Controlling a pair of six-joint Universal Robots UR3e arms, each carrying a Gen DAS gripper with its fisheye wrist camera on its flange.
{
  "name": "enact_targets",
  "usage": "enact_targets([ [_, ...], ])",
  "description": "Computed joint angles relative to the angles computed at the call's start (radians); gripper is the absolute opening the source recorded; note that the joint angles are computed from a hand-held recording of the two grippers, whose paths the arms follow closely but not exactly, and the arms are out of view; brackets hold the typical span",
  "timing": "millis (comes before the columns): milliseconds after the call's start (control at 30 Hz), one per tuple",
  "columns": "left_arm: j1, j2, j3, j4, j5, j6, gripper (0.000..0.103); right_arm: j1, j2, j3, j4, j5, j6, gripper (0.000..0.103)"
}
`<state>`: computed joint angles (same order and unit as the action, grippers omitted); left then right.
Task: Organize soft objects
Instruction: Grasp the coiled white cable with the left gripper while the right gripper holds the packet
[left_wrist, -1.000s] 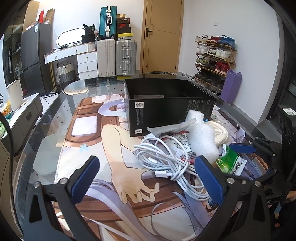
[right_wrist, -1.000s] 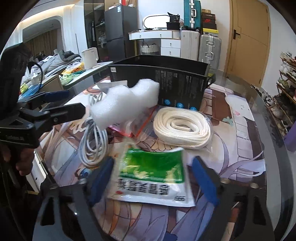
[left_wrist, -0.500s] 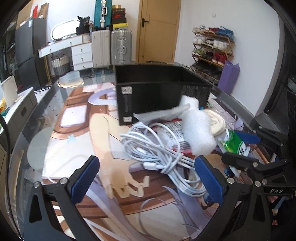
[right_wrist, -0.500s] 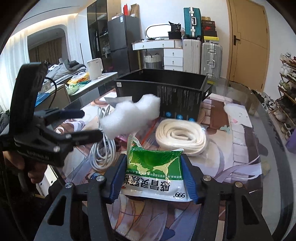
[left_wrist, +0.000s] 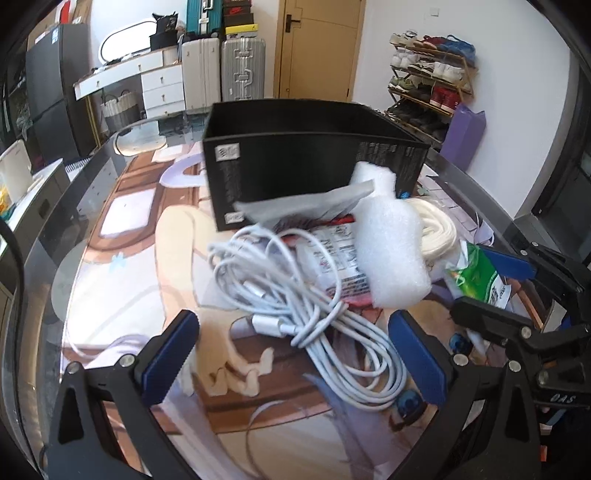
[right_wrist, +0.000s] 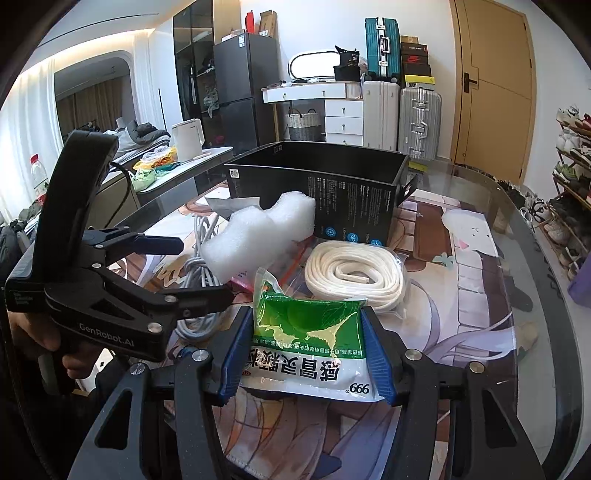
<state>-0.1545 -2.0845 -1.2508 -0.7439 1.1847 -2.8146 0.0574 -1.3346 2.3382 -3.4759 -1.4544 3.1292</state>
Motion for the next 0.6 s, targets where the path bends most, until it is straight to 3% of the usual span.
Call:
enact_targets([
  [467, 0.029, -0.010, -0.007, 0.028, 0.010, -0.010, 0.101, 0.008, 0.001, -0.004, 0.000, -0.002, -0.004, 0.058],
  [600, 0.032, -0.005, -0.035, 0.076, 0.012, -0.012, 0.086, 0.009, 0.005, -0.006, -0.004, -0.003, -0.003, 0.058],
])
